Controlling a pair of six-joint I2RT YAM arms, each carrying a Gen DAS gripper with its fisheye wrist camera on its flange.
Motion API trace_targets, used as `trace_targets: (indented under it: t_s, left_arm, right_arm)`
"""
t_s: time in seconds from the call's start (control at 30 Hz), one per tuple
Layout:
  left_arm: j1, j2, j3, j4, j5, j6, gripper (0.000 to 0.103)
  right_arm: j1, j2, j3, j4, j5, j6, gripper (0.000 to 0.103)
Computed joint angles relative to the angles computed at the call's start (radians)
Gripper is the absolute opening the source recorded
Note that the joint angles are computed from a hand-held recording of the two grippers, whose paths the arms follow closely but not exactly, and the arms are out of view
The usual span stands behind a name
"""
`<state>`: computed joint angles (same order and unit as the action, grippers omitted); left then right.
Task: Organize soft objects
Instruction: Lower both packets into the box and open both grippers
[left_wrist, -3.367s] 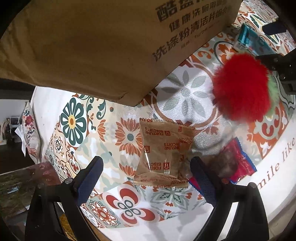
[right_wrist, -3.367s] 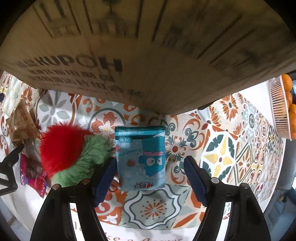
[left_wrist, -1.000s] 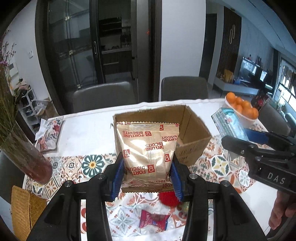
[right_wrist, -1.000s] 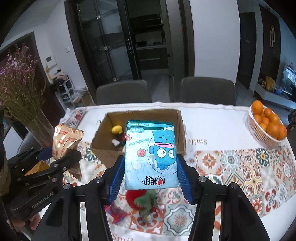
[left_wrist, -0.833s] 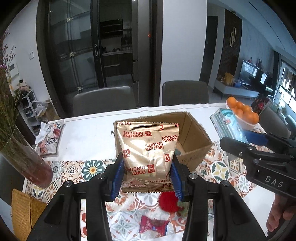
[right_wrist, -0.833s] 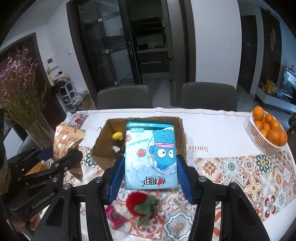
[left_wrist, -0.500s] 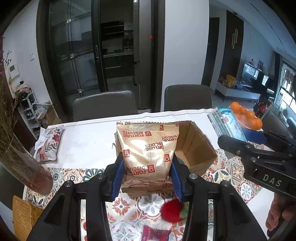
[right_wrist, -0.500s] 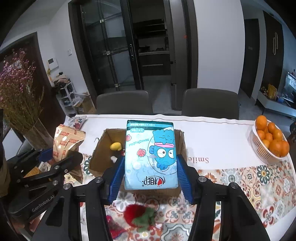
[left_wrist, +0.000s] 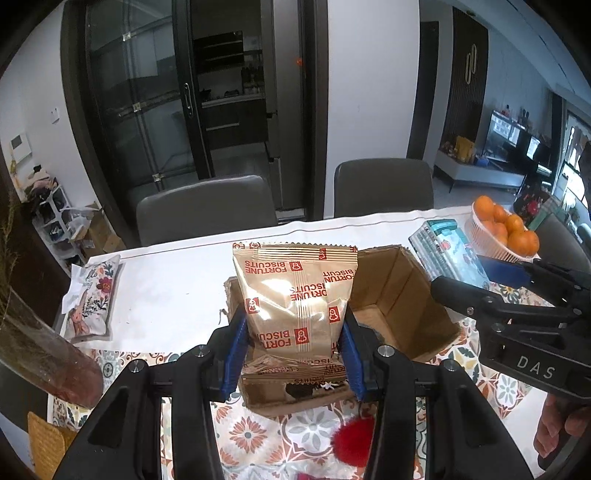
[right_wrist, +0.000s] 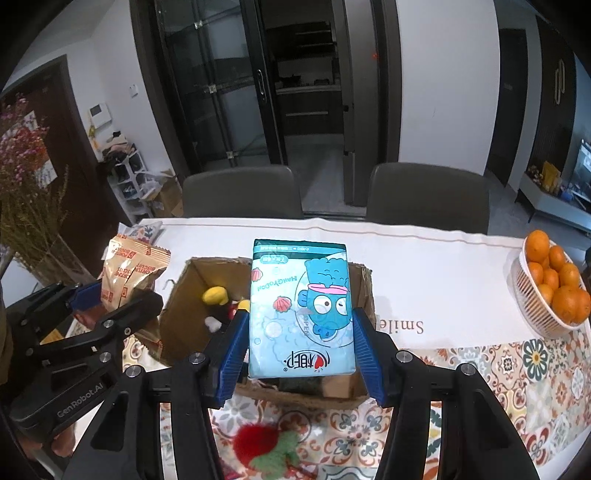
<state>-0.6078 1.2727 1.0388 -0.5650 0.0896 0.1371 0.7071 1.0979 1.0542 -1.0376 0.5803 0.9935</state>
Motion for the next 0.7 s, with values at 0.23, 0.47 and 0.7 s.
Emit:
trace_targets:
  t_s: [0.23,0.47,0.7]
  left_arm:
    - [-0.017,0.115,0.03,0.028,-0.019,0.009,0.045]
    - [-0.051,0.198,0.044,0.042,-0.063,0.03,0.046]
    - [-0.048,0.233,0.053,0.024,-0.078,0.023,0.073]
  right_arm:
    - [-0.107,0.008,-0.068,0.106,-0.089,-0.088,0.056]
    - [-0.176,0.024,-0.122,0.202,-0.156,-0.159,0.059]
    - [-0.183,0.018,-0.136,0.185,-0.143,-0.126,0.073]
